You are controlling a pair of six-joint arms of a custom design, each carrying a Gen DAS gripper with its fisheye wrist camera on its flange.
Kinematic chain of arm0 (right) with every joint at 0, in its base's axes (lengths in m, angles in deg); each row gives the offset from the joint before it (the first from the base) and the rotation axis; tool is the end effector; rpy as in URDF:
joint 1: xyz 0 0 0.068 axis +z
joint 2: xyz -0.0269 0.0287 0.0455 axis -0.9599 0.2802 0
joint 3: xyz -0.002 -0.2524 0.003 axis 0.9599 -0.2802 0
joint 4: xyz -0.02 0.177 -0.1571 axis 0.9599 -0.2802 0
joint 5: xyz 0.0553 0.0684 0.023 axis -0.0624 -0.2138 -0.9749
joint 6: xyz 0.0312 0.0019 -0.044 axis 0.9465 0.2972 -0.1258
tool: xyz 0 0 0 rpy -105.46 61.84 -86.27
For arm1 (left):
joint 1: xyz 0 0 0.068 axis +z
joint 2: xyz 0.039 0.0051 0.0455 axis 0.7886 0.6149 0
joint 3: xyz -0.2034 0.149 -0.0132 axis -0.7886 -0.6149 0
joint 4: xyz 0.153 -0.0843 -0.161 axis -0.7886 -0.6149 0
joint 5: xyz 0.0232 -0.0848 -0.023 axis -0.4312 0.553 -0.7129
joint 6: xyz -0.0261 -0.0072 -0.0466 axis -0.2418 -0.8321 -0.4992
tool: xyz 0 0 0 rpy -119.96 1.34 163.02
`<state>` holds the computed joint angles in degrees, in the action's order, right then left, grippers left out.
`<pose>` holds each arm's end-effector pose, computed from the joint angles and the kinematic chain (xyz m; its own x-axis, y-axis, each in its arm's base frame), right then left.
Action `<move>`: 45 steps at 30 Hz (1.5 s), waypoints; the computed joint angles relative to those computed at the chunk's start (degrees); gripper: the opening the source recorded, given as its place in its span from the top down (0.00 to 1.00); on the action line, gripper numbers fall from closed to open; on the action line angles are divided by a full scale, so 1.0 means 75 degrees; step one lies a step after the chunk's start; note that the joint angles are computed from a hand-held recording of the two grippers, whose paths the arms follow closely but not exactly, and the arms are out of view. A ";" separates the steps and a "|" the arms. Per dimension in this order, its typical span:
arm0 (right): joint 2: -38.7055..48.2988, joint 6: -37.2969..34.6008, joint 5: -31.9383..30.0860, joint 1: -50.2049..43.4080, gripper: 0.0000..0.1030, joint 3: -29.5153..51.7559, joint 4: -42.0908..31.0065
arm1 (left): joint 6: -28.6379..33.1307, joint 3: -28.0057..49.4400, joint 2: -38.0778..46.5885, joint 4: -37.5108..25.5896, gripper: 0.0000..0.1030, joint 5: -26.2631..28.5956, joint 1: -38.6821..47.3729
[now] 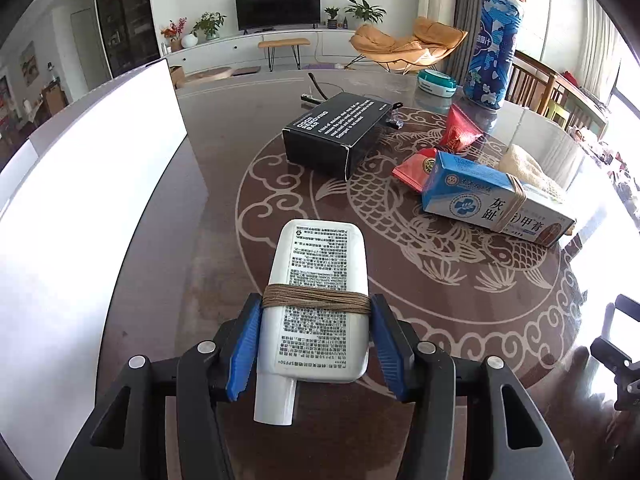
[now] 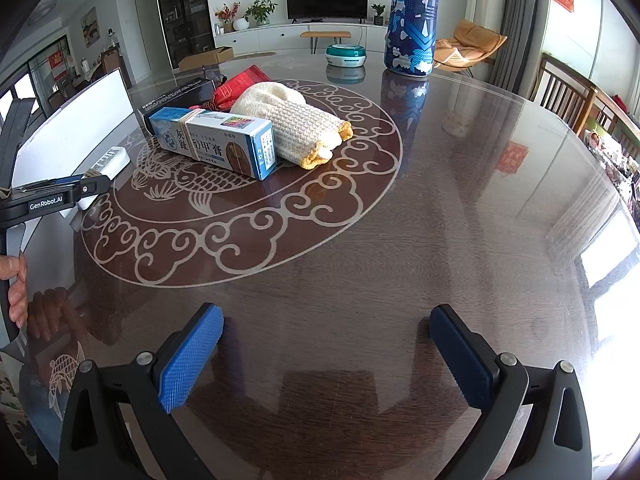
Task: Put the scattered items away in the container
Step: 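Lift the white bottle with the left tool while the right tool moves over the table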
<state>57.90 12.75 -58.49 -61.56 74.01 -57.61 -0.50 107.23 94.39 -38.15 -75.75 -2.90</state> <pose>0.1548 0.0351 0.1264 -0.7766 -0.2363 -0.5840 -0.2920 0.9564 0.0014 0.1608 -0.1971 0.1370 -0.8005 -0.0694 -0.5953 -0.0888 0.9960 0.0033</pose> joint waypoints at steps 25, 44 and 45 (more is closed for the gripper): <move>0.0057 0.0012 0.0075 0.0050 0.00 0.0010 0.0032 | -0.0931 -0.0063 0.0008 -0.0609 0.00 0.0088 -0.0579; 0.0076 0.0003 0.0072 0.0042 0.00 0.0023 0.0035 | -0.0928 -0.0087 0.0001 -0.0587 0.00 0.0086 -0.0582; 0.0076 0.0003 0.0072 0.0042 0.00 0.0023 0.0035 | -0.0928 -0.0087 0.0001 -0.0587 0.00 0.0086 -0.0582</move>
